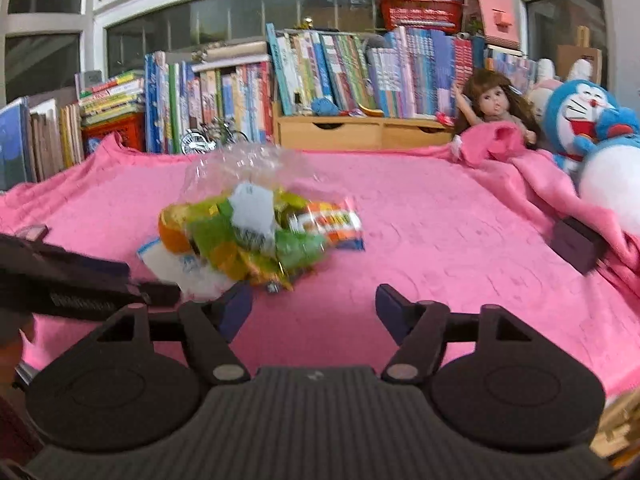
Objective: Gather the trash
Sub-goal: 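Move both tools back toward the remaining trash on the towel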
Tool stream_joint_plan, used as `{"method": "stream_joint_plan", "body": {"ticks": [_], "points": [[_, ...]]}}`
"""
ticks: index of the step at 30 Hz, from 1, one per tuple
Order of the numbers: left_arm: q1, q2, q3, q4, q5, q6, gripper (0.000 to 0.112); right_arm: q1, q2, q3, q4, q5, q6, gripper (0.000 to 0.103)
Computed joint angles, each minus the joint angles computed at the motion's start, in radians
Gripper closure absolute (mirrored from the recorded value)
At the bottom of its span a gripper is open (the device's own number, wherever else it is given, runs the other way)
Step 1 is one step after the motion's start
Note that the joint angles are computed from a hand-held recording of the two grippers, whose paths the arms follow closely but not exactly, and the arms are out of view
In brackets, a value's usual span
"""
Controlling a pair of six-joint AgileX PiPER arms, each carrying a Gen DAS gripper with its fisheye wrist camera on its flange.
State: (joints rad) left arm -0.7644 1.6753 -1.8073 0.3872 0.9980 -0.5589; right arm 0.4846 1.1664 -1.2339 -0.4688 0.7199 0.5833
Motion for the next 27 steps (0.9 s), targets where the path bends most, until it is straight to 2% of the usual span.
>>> {"method": "stream_joint_plan", "body": {"ticks": [5, 11, 20, 23, 25, 27], "points": [[0.060, 0.062, -0.051, 0.002, 0.004, 0.047, 0.043, -0.040, 0.080, -0.073, 0.061, -0.050, -0.104, 0.015], [0.151, 0.120, -0.097, -0.123, -0.013, 0.147, 0.033, -0.058, 0.199, -0.162, 0.117, -0.050, -0.157, 0.014], [0.139, 0.132, -0.055, -0.034, -0.094, 0.111, 0.024, -0.091, 0.291, -0.222, 0.195, -0.062, -0.203, 0.015], [0.133, 0.126, -0.035, -0.017, -0.115, 0.097, 0.023, -0.088, 0.285, -0.215, 0.179, -0.063, -0.196, 0.028], [0.130, 0.117, -0.018, -0.009, -0.122, 0.078, 0.023, -0.083, 0.283, -0.215, 0.150, -0.050, -0.170, 0.049], [0.132, 0.103, 0.004, -0.017, -0.134, 0.074, 0.023, -0.091, 0.274, -0.208, 0.149, -0.045, -0.152, 0.062]]}}
